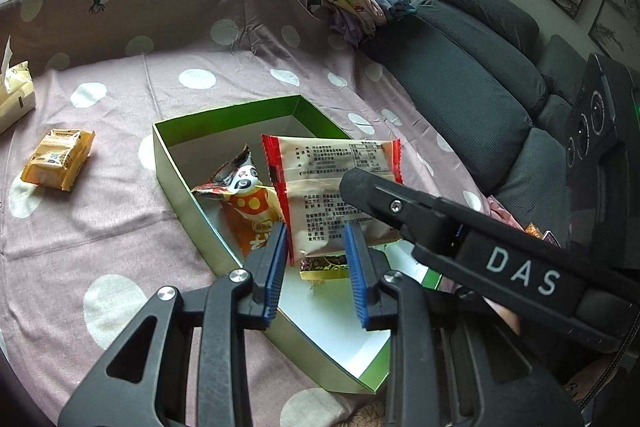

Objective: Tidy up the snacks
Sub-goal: 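Lower the white pack into the box and open the right tool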

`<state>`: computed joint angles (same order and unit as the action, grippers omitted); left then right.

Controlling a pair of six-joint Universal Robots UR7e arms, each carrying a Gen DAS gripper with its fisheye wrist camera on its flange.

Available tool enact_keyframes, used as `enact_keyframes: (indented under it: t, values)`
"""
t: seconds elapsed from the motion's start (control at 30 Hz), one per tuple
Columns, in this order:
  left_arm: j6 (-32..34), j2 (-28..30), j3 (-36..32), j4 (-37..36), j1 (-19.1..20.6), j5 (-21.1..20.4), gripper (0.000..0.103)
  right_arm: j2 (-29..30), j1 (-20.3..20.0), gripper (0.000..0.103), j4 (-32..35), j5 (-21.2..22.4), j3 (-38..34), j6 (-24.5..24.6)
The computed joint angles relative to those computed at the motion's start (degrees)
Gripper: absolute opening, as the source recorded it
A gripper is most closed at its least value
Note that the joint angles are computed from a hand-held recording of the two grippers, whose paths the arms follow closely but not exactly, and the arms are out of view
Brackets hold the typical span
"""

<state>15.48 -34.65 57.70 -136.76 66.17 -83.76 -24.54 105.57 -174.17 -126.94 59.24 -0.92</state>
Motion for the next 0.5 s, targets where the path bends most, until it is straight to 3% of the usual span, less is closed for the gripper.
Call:
enact_keyframes:
  t: [0.17,0.5]
  values:
    - [1.0,1.3,-0.5,3.0,-0.3,0.5,0.03,0.8,0.0,0.048,1.6,-4.8,-1.6,0.3]
    - [0.7,2.8,-1.4,6.6,-0.4,1.0,0.031,0.9,-0.7,0.048,5.2,-7.8,-2.5,2.0]
